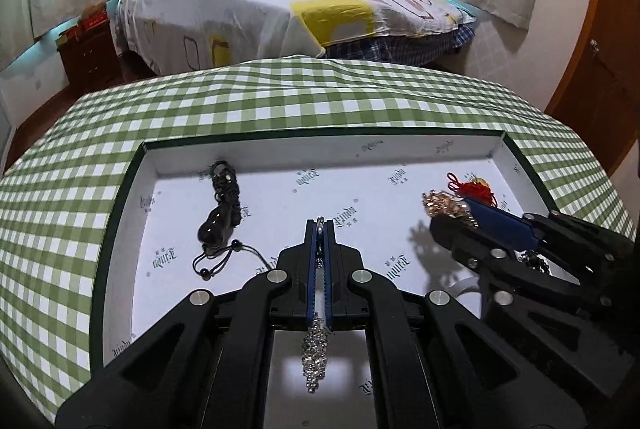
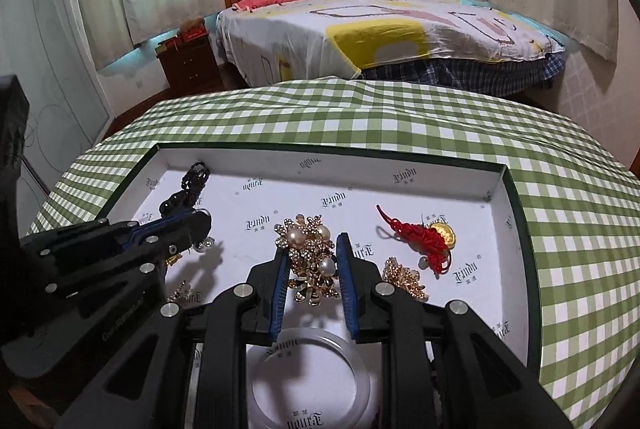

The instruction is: Organize jewelry

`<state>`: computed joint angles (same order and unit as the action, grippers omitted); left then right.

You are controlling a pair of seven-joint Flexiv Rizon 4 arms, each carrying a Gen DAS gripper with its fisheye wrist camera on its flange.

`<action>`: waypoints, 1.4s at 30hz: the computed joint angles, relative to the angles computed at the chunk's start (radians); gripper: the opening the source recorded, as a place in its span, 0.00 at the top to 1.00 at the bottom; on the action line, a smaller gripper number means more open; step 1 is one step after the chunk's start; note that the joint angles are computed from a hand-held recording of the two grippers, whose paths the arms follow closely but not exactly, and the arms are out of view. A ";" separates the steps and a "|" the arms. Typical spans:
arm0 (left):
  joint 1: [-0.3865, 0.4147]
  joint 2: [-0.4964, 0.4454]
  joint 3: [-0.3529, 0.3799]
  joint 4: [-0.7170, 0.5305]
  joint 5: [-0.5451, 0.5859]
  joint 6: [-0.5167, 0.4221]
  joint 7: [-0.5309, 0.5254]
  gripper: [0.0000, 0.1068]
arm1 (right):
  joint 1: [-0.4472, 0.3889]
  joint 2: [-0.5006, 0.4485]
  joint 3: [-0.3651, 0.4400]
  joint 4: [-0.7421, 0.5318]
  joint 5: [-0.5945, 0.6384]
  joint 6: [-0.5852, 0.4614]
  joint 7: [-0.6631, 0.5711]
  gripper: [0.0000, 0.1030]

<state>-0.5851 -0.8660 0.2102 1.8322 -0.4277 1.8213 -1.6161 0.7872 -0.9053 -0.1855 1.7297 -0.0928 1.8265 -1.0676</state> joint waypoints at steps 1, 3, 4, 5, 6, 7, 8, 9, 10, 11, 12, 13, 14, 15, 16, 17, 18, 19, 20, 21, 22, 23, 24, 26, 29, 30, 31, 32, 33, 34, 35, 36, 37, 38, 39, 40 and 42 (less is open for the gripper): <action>-0.003 -0.002 0.004 -0.005 0.000 -0.006 0.003 0.97 | -0.005 0.002 0.006 -0.001 -0.002 -0.011 0.001 0.77; 0.006 0.000 -0.008 -0.003 0.008 -0.007 0.002 0.97 | -0.014 0.006 0.017 0.002 -0.007 -0.019 0.007 0.76; 0.012 0.001 -0.016 -0.002 0.011 -0.006 0.000 0.97 | -0.012 0.007 0.015 0.004 -0.007 -0.018 0.009 0.76; 0.016 0.002 -0.022 0.000 0.012 -0.004 -0.004 0.95 | -0.012 0.006 0.014 0.002 -0.008 -0.020 0.010 0.74; 0.020 0.002 -0.027 0.002 0.014 -0.005 -0.006 0.93 | -0.011 0.006 0.014 0.003 -0.010 -0.020 0.012 0.67; 0.023 0.000 -0.030 0.002 0.016 -0.006 -0.007 0.92 | -0.008 0.008 0.010 0.005 -0.009 -0.016 0.013 0.64; 0.016 -0.003 -0.021 0.001 0.013 -0.008 -0.010 0.91 | 0.003 0.006 -0.004 0.006 -0.003 -0.015 0.018 0.62; 0.014 -0.003 -0.019 0.002 0.013 -0.008 -0.012 0.90 | 0.005 0.005 -0.006 0.007 -0.002 -0.013 0.018 0.61; 0.018 -0.002 -0.021 0.004 0.015 -0.007 -0.014 0.89 | 0.005 0.005 -0.006 0.010 -0.002 -0.011 0.018 0.61; 0.016 -0.002 -0.018 0.006 0.014 -0.007 -0.017 0.85 | 0.004 0.006 -0.006 0.009 -0.002 -0.012 0.018 0.61; 0.008 -0.002 -0.009 0.009 0.009 -0.004 -0.022 0.81 | 0.010 0.006 -0.014 0.011 0.000 -0.011 0.018 0.60; 0.004 -0.002 -0.005 0.012 0.007 0.001 -0.026 0.79 | 0.017 0.006 -0.023 0.014 0.005 -0.008 0.019 0.60; 0.001 0.000 -0.001 0.017 0.004 0.007 -0.029 0.75 | 0.021 0.007 -0.027 0.017 0.009 -0.003 0.020 0.59; -0.004 0.001 0.005 0.021 0.000 0.012 -0.032 0.71 | 0.023 0.008 -0.031 0.019 0.014 0.001 0.021 0.57; -0.014 0.003 0.015 0.024 -0.008 0.013 -0.033 0.70 | 0.030 0.009 -0.040 0.023 0.021 0.006 0.022 0.57; -0.024 0.003 0.025 0.026 -0.015 0.013 -0.033 0.66 | 0.037 0.010 -0.047 0.027 0.028 0.011 0.021 0.57; -0.038 0.003 0.040 0.030 -0.026 0.017 -0.036 0.61 | 0.043 0.012 -0.055 0.031 0.035 0.014 0.021 0.56; -0.052 0.004 0.056 0.032 -0.038 0.016 -0.037 0.58 | 0.047 0.013 -0.059 0.033 0.039 0.015 0.020 0.55; -0.064 0.005 0.068 0.037 -0.048 0.021 -0.038 0.54 | 0.055 0.016 -0.068 0.041 0.051 0.023 0.021 0.51; -0.071 0.006 0.074 0.042 -0.055 0.026 -0.038 0.51 | 0.062 0.019 -0.076 0.048 0.060 0.028 0.019 0.46; -0.081 0.010 0.082 0.051 -0.064 0.034 -0.039 0.49 | 0.079 0.022 -0.094 0.060 0.075 0.038 0.018 0.44; -0.099 0.012 0.096 0.061 -0.080 0.040 -0.040 0.44 | 0.091 0.026 -0.106 0.069 0.087 0.045 0.015 0.41; -0.115 0.013 0.109 0.068 -0.096 0.044 -0.039 0.40 | 0.102 0.029 -0.116 0.079 0.100 0.052 0.011 0.38; -0.136 0.025 0.115 0.098 -0.122 0.077 -0.040 0.35 | 0.136 0.039 -0.146 0.106 0.133 0.068 0.001 0.34; -0.193 0.040 0.135 0.147 -0.193 0.121 -0.025 0.25 | 0.200 0.055 -0.194 0.162 0.195 0.098 -0.021 0.29; -0.212 0.050 0.138 0.170 -0.215 0.144 -0.020 0.24 | 0.207 0.060 -0.197 0.173 0.208 0.103 -0.030 0.28; -0.224 0.057 0.138 0.185 -0.235 0.157 -0.011 0.24 | 0.224 0.069 -0.203 0.198 0.228 0.117 -0.039 0.28; -0.246 0.065 0.143 0.205 -0.262 0.171 -0.003 0.23 | 0.236 0.075 -0.208 0.211 0.245 0.124 -0.049 0.27; -0.260 0.071 0.142 0.218 -0.285 0.183 0.008 0.20 | 0.255 0.083 -0.218 0.233 0.267 0.134 -0.059 0.26; -0.290 0.081 0.150 0.243 -0.320 0.200 0.017 0.19 | 0.274 0.091 -0.227 0.254 0.290 0.144 -0.069 0.26; -0.309 0.089 0.151 0.259 -0.349 0.214 0.029 0.17 | 0.286 0.098 -0.231 0.266 0.307 0.148 -0.079 0.25; -0.328 0.100 0.150 0.281 -0.374 0.234 0.039 0.17 | 0.303 0.108 -0.237 0.287 0.328 0.157 -0.089 0.24; -0.345 0.109 0.146 0.298 -0.399 0.253 0.050 0.17 | 0.313 0.116 -0.240 0.298 0.344 0.162 -0.098 0.24; -0.359 0.117 0.142 0.313 -0.424 0.272 0.062 0.16 | 0.330 0.126 -0.246 0.318 0.364 0.172 -0.109 0.23; -0.371 0.124 0.137 0.324 -0.449 0.283 0.076 0.16 | 0.346 0.134 -0.254 0.331 0.383 0.176 -0.119 0.22; -0.388 0.137 0.133 0.342 -0.479 0.296 0.091 0.16 | 0.360 0.141 -0.259 0.343 0.401 0.182 -0.129 0.22; -0.411 0.159 0.120 0.366 -0.532 0.317 0.117 0.16 | 0.394 0.162 -0.275 0.374 0.438 0.194 -0.152 0.22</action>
<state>-0.9957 -0.7070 0.3303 2.1986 -0.9599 2.1381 -1.4992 1.1814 -0.7431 -0.4602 2.1039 0.3447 2.0206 -1.2196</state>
